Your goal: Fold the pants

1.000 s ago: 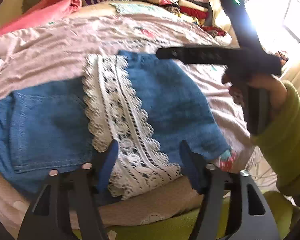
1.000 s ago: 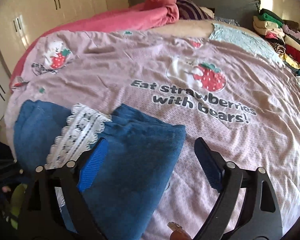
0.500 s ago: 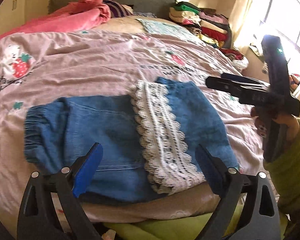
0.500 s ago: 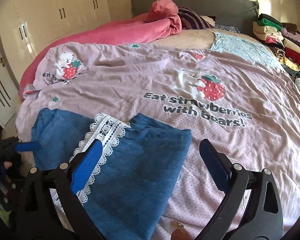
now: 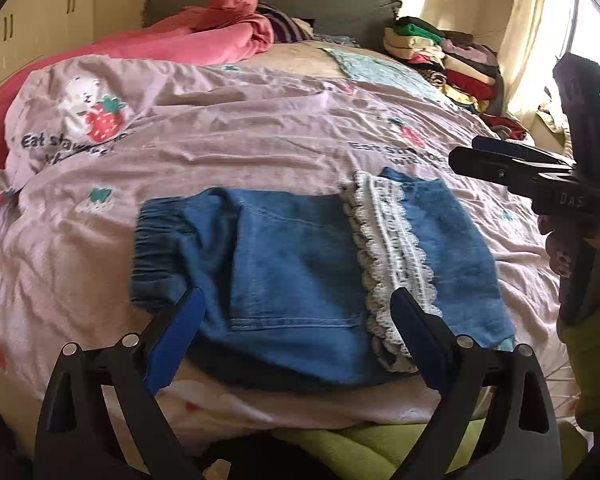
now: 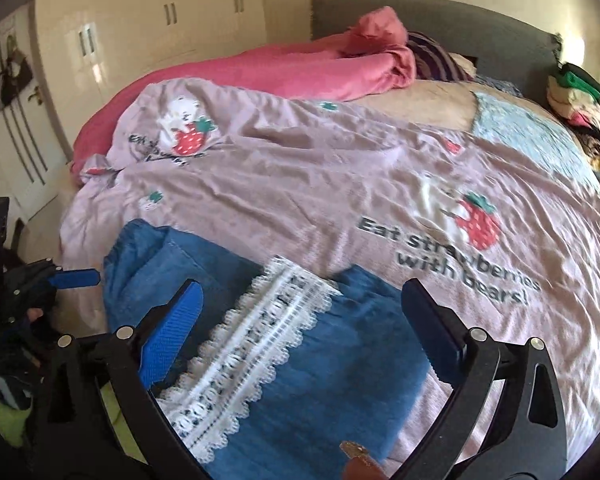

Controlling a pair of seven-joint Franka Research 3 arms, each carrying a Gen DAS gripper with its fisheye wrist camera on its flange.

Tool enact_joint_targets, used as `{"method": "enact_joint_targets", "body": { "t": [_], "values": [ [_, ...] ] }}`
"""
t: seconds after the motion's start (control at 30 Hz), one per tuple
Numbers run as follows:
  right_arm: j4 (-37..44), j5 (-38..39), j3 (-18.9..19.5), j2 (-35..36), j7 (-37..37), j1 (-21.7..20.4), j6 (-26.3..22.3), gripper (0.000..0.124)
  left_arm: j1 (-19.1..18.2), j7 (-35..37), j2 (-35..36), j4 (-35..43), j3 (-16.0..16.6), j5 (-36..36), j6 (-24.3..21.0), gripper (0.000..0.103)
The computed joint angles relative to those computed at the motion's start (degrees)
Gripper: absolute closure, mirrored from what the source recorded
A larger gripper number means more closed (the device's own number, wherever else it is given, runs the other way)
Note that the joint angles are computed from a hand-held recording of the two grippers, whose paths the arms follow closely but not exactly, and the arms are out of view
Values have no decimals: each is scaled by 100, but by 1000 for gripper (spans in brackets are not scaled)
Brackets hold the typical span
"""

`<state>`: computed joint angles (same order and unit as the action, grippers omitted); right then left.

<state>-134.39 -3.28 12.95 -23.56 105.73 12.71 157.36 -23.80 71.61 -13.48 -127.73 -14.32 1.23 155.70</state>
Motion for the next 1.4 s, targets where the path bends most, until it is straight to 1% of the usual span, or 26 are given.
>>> {"method": "enact_joint_targets", "body": {
  "t": [0.17, 0.33, 0.37, 0.47, 0.5, 0.53, 0.57, 0.6, 0.63, 0.67, 0.7, 0.73, 0.87, 1.0, 1.13, 1.23, 1.27, 1.3, 1.37, 1.4],
  "values": [
    [399, 74, -35, 435, -326, 257, -84, 30, 86, -141, -138, -163, 59, 2, -66, 10],
    [963, 271, -139, 1020, -807, 616, -290, 30, 203, -348, -218, -356, 116, 6, -110, 10],
    [1132, 316, -154, 1187, -914, 688, -383, 30, 220, -394, -241, -424, 145, -31, -86, 10],
    [1459, 522, -228, 1527, -1258, 896, -521, 30, 141, -324, -274, -605, 345, -437, 83, 10],
    [1628, 586, -239, 1686, -1391, 964, -615, 30, 24, -160, -272, -676, 490, -766, 201, 12],
    [1750, 657, -257, 1808, -1514, 1022, -661, 30, -33, -70, -279, -715, 560, -979, 245, 14],
    [1876, 727, -271, 1930, -1636, 1076, -722, 30, -94, 33, -254, -737, 627, -1198, 314, 22],
    [2041, 740, -272, 2080, -1712, 1123, -812, 30, -179, 186, -238, -769, 708, -1461, 393, 27],
    [2161, 835, -287, 2187, -1837, 1170, -877, 30, -293, 378, -214, -808, 802, -1782, 484, 36],
    [2304, 1011, -307, 2307, -2044, 1210, -972, 30, -377, 571, -184, -822, 872, -2048, 523, 43],
    [2445, 1070, -319, 2424, -2137, 1240, -1063, 30, -388, 678, -144, -820, 872, -2183, 538, 45],
    [2660, 1171, -322, 2594, -2275, 1272, -1236, 30, -327, 666, -116, -816, 805, -2182, 543, 47],
    [3235, 1613, -320, 3051, -2826, 1340, -1700, 30, -268, 832, -35, -844, 742, -2414, 591, 48],
    [3859, 1506, -370, 3580, -2928, 1443, -2180, 30, -230, 988, 13, -863, 701, -2576, 635, 48],
    [4435, 1631, -398, 4059, -3044, 1440, -2661, 30, -200, 1126, 35, -865, 689, -2690, 645, 46],
    [4925, 1975, -358, 4474, -3228, 1345, -3230, 39, -201, 1253, 59, -856, 720, -2864, 609, 42],
    [4990, 2068, -352, 4534, -3268, 1327, -3321, 50, -220, 1331, 58, -860, 744, -2980, 610, 42],
    [4949, 2276, -308, 4535, -3403, 1268, -3308, 68, -234, 1407, 36, -872, 756, -3077, 622, 42],
    [4722, 2476, -279, 4351, -3660, 1233, -3159, 79, -169, 1385, -18, -897, 703, -3013, 624, 39],
    [4601, 2591, -273, 4228, -3792, 1198, -3092, 87, -156, 1382, -61, -907, 696, -2994, 621, 38]
  ]
}}
